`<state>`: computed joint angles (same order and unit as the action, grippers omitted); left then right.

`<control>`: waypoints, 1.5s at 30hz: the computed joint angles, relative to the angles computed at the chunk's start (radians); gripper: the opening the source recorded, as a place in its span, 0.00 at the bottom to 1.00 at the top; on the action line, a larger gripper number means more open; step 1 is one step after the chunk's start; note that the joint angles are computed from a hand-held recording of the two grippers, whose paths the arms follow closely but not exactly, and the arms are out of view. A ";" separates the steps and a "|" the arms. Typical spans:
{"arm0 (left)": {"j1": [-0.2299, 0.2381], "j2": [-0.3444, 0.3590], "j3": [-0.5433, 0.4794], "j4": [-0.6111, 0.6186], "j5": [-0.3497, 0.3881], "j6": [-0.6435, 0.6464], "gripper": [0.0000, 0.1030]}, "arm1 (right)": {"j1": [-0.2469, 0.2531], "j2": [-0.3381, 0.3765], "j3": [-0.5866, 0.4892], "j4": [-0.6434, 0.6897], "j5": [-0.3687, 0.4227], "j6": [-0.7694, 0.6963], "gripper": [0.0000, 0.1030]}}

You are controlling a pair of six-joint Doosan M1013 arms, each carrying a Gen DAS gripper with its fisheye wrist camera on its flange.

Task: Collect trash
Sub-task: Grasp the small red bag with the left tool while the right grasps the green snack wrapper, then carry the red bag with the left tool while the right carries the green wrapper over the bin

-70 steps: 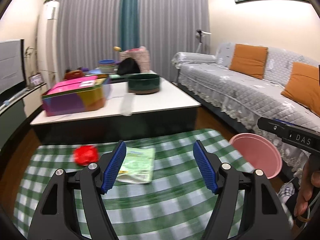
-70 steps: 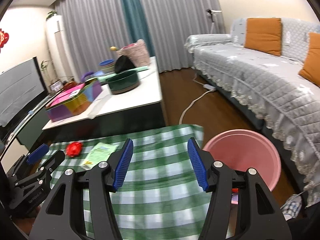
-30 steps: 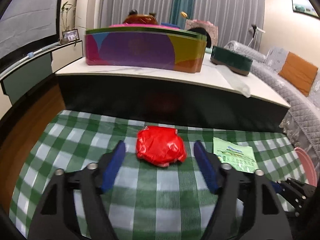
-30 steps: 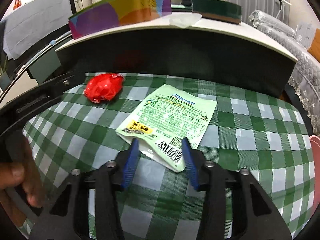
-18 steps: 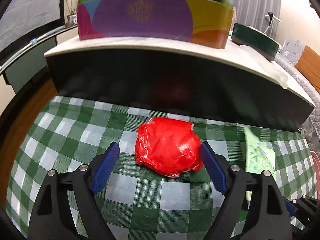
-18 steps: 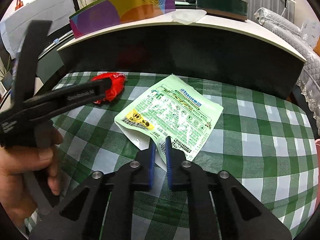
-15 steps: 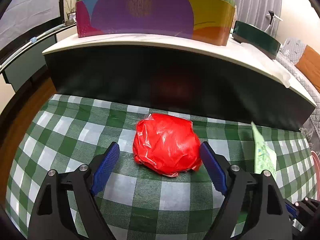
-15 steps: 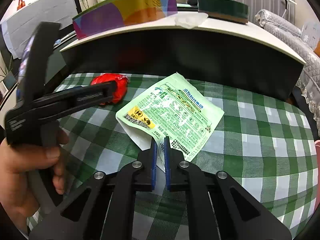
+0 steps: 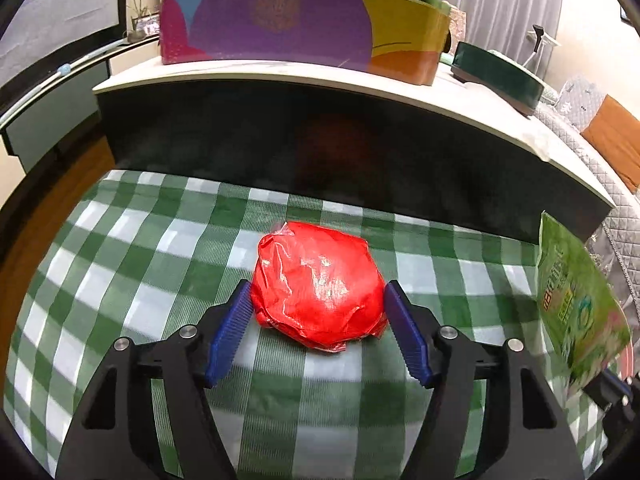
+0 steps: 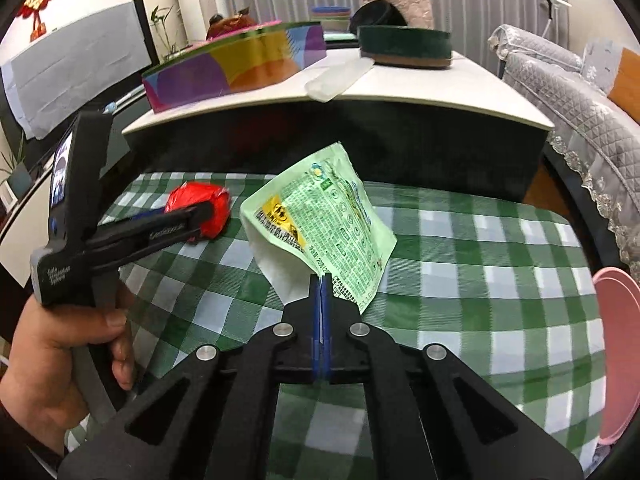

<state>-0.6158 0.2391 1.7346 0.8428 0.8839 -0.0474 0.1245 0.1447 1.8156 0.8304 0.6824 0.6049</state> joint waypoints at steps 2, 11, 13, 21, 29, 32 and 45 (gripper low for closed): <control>-0.010 -0.007 0.001 0.010 0.004 -0.008 0.63 | -0.007 -0.007 0.003 0.003 0.006 0.002 0.01; -0.086 -0.031 -0.001 0.068 0.049 -0.020 0.63 | -0.057 -0.069 0.041 0.062 0.010 -0.059 0.00; -0.107 -0.037 -0.003 0.097 0.059 -0.025 0.63 | -0.076 -0.087 0.050 0.073 0.013 -0.079 0.00; -0.187 -0.046 -0.015 0.208 0.092 -0.050 0.63 | -0.169 -0.146 0.086 0.121 0.029 -0.140 0.00; -0.250 -0.018 -0.053 0.236 0.094 -0.017 0.63 | -0.263 -0.171 0.096 0.174 0.053 -0.184 0.01; -0.266 -0.001 -0.073 0.238 0.089 -0.004 0.63 | -0.293 -0.173 0.097 0.185 0.059 -0.192 0.01; -0.299 0.069 -0.162 0.235 0.028 0.069 0.63 | -0.391 -0.160 0.090 0.203 0.042 -0.194 0.01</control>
